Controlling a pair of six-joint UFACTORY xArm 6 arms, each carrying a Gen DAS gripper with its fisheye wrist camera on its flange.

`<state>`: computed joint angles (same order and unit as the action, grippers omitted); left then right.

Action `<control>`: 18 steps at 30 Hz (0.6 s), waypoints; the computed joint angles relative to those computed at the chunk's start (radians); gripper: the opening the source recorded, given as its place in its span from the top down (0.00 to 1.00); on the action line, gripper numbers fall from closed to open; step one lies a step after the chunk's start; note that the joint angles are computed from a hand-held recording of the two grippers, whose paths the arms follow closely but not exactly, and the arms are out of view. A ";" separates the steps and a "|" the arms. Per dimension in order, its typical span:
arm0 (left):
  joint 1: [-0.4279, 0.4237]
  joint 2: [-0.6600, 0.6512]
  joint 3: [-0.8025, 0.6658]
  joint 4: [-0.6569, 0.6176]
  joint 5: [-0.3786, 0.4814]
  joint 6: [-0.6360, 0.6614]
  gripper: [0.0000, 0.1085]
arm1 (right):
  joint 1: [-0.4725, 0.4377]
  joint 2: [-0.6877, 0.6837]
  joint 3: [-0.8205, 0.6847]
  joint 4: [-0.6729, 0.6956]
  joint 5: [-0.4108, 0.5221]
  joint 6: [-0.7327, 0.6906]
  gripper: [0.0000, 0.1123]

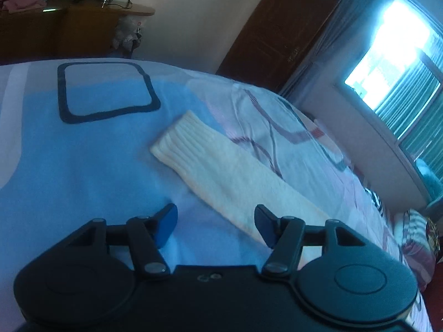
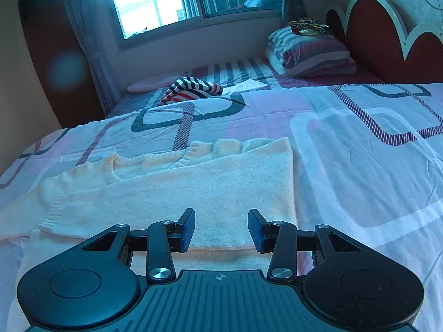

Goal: Fold small clothes

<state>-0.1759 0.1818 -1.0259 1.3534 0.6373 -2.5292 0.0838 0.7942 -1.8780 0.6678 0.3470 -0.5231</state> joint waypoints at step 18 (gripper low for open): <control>0.119 0.041 -0.064 0.148 -0.115 -0.078 0.98 | 0.015 -0.010 0.040 -0.197 -0.095 0.245 0.62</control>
